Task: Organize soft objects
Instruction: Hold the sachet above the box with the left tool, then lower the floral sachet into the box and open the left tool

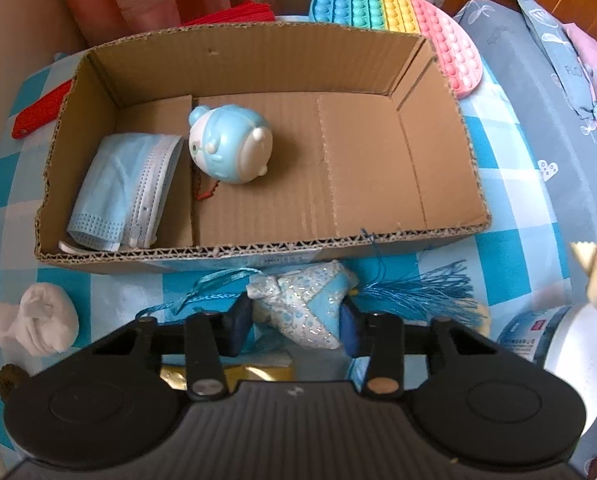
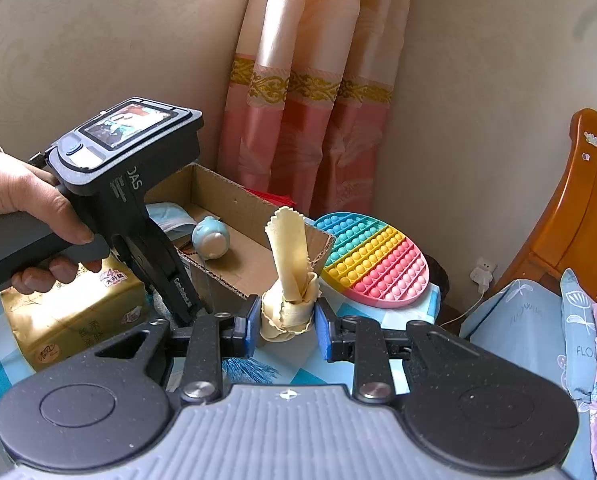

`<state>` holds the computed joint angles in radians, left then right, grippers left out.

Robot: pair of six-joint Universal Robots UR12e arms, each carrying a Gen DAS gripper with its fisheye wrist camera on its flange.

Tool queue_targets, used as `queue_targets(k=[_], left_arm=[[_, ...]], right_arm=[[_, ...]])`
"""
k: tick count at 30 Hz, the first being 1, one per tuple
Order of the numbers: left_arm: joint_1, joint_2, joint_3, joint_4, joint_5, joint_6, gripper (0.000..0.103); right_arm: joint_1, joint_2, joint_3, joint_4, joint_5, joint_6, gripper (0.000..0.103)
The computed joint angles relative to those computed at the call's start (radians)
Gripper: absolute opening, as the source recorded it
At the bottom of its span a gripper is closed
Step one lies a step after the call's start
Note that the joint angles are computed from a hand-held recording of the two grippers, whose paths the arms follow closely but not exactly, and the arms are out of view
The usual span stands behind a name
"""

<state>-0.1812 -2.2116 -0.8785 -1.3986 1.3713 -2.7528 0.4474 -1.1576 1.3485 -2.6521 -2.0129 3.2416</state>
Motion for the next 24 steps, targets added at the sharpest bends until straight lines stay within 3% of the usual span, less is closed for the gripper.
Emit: queue_targets(k=[14,19,24], left_arm=[[0.036,0.085,-0.045,0.046,-0.123,0.092,0.041],[0.043,0.087,-0.023,0.084,-0.158,0.077,0.041],[0.040,0.046,0.053,0.087,-0.185,0.025,0.041]], right_arm=[[0.007,0.000,-0.013,0.007,-0.015,-0.016,0.033],[0.008,-0.001,-0.016,0.018,-0.014,-0.015,0.033],[0.010,0.002,-0.023,0.031,-0.015,-0.012,0.033]])
